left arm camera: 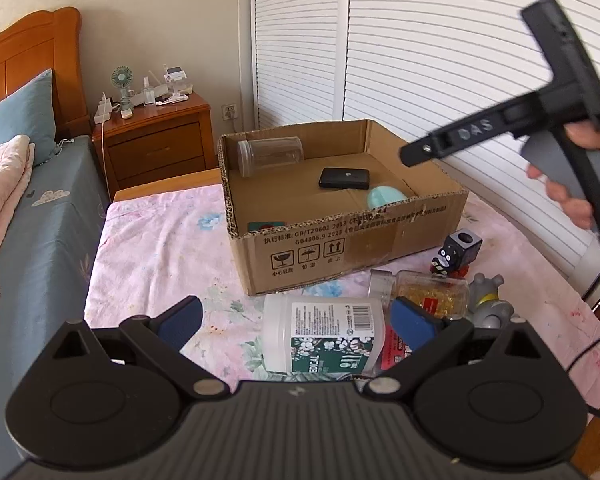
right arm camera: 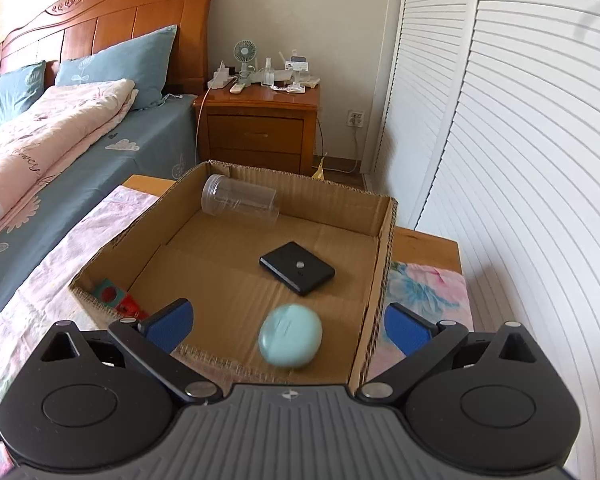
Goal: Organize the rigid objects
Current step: 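Withdraw both open tools from the box back toward remaining objects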
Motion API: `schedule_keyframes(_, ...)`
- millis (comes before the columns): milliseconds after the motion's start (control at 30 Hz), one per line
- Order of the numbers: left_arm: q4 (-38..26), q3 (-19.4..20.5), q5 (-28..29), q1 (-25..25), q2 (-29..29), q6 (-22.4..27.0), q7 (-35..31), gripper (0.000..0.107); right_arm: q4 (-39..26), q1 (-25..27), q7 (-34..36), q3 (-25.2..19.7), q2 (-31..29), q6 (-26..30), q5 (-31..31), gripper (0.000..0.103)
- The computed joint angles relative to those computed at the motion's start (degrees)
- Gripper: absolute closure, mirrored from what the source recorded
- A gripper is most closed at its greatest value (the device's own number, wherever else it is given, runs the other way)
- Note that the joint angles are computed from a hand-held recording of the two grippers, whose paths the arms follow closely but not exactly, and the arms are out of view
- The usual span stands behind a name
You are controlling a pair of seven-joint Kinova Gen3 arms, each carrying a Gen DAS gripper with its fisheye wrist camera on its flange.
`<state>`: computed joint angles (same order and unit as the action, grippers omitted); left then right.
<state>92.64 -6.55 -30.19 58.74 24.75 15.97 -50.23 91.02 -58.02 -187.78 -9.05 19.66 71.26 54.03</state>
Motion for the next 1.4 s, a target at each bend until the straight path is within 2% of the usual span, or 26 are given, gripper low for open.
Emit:
schedule_keyframes(367, 0.4, 2.9, 1.7, -2.0, 0.5, 0.9, -3.0, 0.008, 3.8, -9.7, -18.8, -2.3, 2.6, 8.4, 2.3, 0.0)
schedule_keyframes(533, 0.5, 5.3, 4.1, -3.9, 0.9, 1.2, -5.8, 0.007, 8.2, -11.9, -26.2, -4.1, 2.2, 5.8, 2.0, 0.0)
schedule_keyframes(700, 0.4, 6.2, 6.0, -4.5, 1.3, 1.9, -7.7, 0.007, 9.1, -13.0, -24.6, -5.5, 2.8, 5.3, -0.6, 0.0)
schedule_keyframes(1033, -1.8, 5.6, 7.0, -3.3, 3.1, 4.1, -8.4, 0.008, 12.0, -12.6, -18.0, -5.8, 3.3, -0.7, -6.4, 0.0)
schedule_keyframes(1267, -4.0, 5.5, 7.1, -2.9, 5.0, 5.5, -7.8, 0.008, 16.8, -11.7, -19.5, -5.1, 1.1, -6.5, -3.3, 0.0)
schedule_keyframes(1400, -4.9, 4.2, 6.2, -1.8, 6.2, 5.2, -6.8, 0.007, 18.6, -12.0, -20.9, -5.5, 0.9, -7.3, -0.6, 0.0)
